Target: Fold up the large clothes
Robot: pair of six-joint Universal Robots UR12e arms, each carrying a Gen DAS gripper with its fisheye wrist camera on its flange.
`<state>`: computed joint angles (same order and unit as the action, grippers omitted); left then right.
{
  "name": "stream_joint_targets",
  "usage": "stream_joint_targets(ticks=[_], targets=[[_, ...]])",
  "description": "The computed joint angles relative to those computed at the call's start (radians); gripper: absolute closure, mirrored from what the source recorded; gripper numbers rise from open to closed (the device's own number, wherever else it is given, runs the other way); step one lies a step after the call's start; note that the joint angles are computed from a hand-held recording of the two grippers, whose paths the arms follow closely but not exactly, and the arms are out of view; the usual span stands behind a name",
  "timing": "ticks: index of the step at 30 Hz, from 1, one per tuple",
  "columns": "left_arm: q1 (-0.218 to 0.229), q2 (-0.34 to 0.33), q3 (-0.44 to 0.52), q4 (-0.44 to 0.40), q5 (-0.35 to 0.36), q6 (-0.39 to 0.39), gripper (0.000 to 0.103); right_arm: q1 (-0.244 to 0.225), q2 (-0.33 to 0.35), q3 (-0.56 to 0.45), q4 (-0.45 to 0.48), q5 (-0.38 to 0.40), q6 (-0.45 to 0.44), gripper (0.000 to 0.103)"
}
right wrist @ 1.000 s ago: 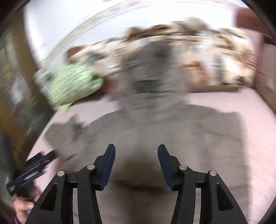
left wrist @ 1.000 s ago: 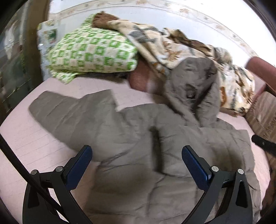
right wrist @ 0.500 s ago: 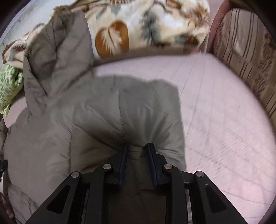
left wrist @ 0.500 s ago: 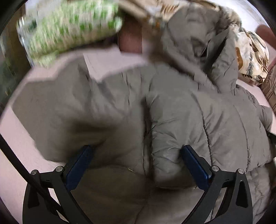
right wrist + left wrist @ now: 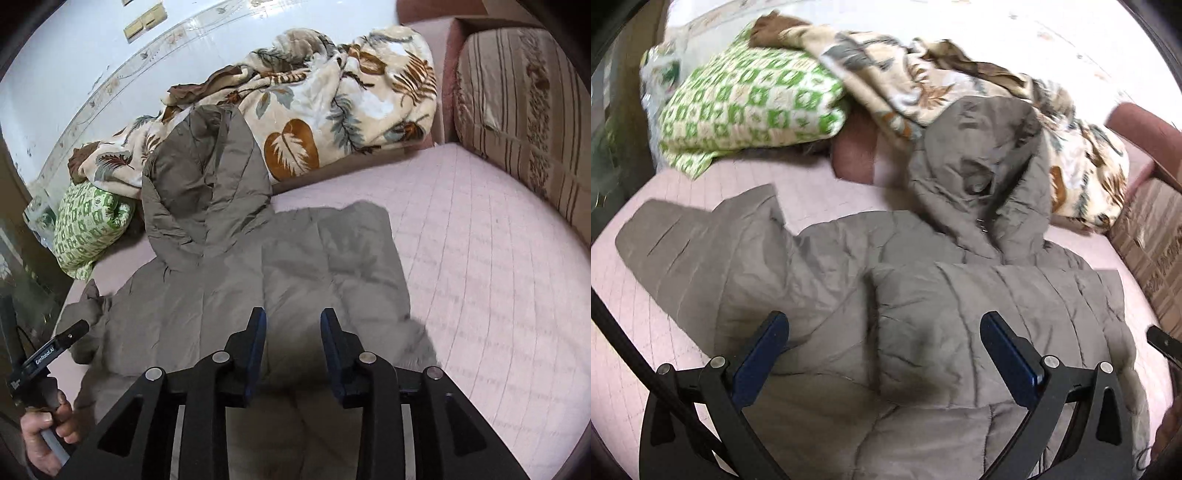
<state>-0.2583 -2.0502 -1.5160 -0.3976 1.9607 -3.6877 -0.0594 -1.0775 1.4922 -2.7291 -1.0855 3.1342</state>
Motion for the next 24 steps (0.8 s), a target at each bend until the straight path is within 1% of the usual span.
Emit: stream_joint_targets(ticks=[3,5,8,10,12,13,14,15,18,19,21,22,24], targets=[[-0.01,-0.01,0.007,0.0,-0.01,0.032,0.0,0.009,0.016,-0.024,0.059,0.005,-0.012,0.07],[-0.015,-0.018,0.015,-0.019,-0.014,0.045,0.0,0.009,0.025,-0.026,0.072,0.047,-0.005,0.07],[-0.018,-0.028,0.022,-0.035,-0.007,0.055,0.0,0.016,0.037,-0.041,0.083,0.048,-0.025,0.07],[-0.02,-0.036,0.028,-0.048,-0.003,0.062,0.0,0.013,0.05,-0.047,0.08,0.092,-0.001,0.07],[-0.021,-0.042,0.035,-0.06,-0.005,0.072,0.0,0.013,0.059,-0.056,0.096,0.115,0.017,0.07],[-0.023,-0.044,0.037,-0.064,-0.002,0.079,0.0,0.011,0.063,-0.06,0.11,0.134,0.012,0.07],[-0.026,-0.047,0.039,-0.067,0.006,0.088,0.0,0.011,0.068,-0.07,0.149,0.163,-0.012,0.07],[-0.027,-0.049,0.04,-0.068,0.011,0.094,0.0,0.014,0.068,-0.079,0.18,0.156,-0.038,0.07],[-0.033,-0.056,0.047,-0.074,0.032,0.117,0.0,0.036,0.064,-0.076,0.127,0.03,-0.056,0.07],[-0.035,-0.058,0.05,-0.08,0.036,0.123,0.0,0.038,0.067,-0.08,0.121,0.007,-0.061,0.069],[-0.036,-0.061,0.054,-0.085,0.04,0.135,0.0,0.05,0.075,-0.095,0.127,-0.071,-0.061,0.069],[-0.037,-0.063,0.057,-0.09,0.042,0.141,0.0,0.052,0.079,-0.1,0.129,-0.088,-0.059,0.069],[-0.038,-0.065,0.061,-0.096,0.045,0.148,0.0,0.05,0.086,-0.111,0.146,-0.083,-0.048,0.069]])
